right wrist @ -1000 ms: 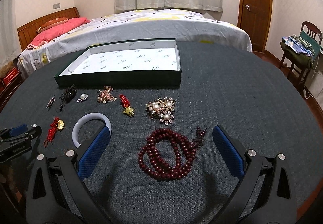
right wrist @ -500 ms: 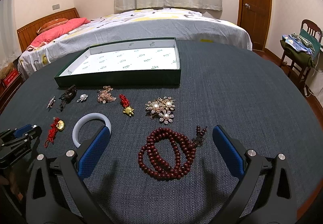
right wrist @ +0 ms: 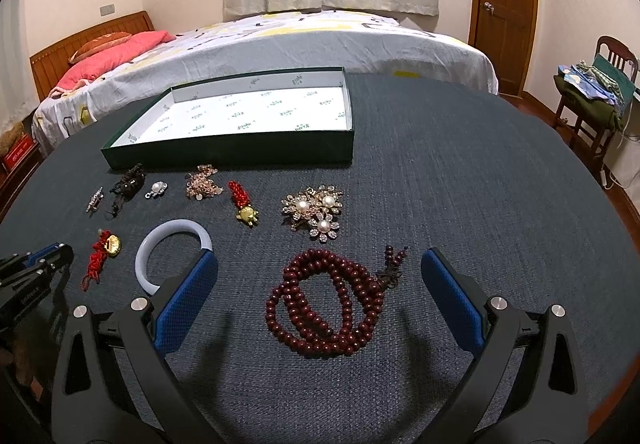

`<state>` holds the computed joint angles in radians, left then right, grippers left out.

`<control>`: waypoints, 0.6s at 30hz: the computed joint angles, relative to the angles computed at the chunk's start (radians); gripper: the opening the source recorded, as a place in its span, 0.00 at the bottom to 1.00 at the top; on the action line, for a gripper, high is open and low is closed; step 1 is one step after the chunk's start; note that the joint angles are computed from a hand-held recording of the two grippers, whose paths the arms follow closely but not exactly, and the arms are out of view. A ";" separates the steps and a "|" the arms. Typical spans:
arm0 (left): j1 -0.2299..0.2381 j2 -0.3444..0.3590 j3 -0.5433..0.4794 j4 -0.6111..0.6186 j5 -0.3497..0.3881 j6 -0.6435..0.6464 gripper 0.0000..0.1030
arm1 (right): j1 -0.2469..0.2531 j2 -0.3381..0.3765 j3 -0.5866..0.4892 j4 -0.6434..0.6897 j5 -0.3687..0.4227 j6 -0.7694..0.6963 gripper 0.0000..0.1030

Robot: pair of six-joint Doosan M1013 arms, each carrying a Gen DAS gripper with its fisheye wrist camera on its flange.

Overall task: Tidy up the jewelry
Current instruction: 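Grasp the dark red bead strand with the right tool and lift it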

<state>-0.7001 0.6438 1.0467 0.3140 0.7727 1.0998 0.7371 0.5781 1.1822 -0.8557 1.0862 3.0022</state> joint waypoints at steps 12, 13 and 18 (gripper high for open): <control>0.007 -0.004 -0.003 0.005 -0.011 -0.032 0.22 | -0.021 0.027 -0.040 0.086 0.052 -0.088 0.96; 0.008 -0.003 -0.005 0.004 -0.009 -0.032 0.22 | -0.021 0.028 -0.041 0.091 0.054 -0.095 0.96; 0.009 -0.001 -0.010 0.004 -0.006 -0.030 0.22 | -0.026 0.034 -0.047 0.111 0.075 -0.117 0.96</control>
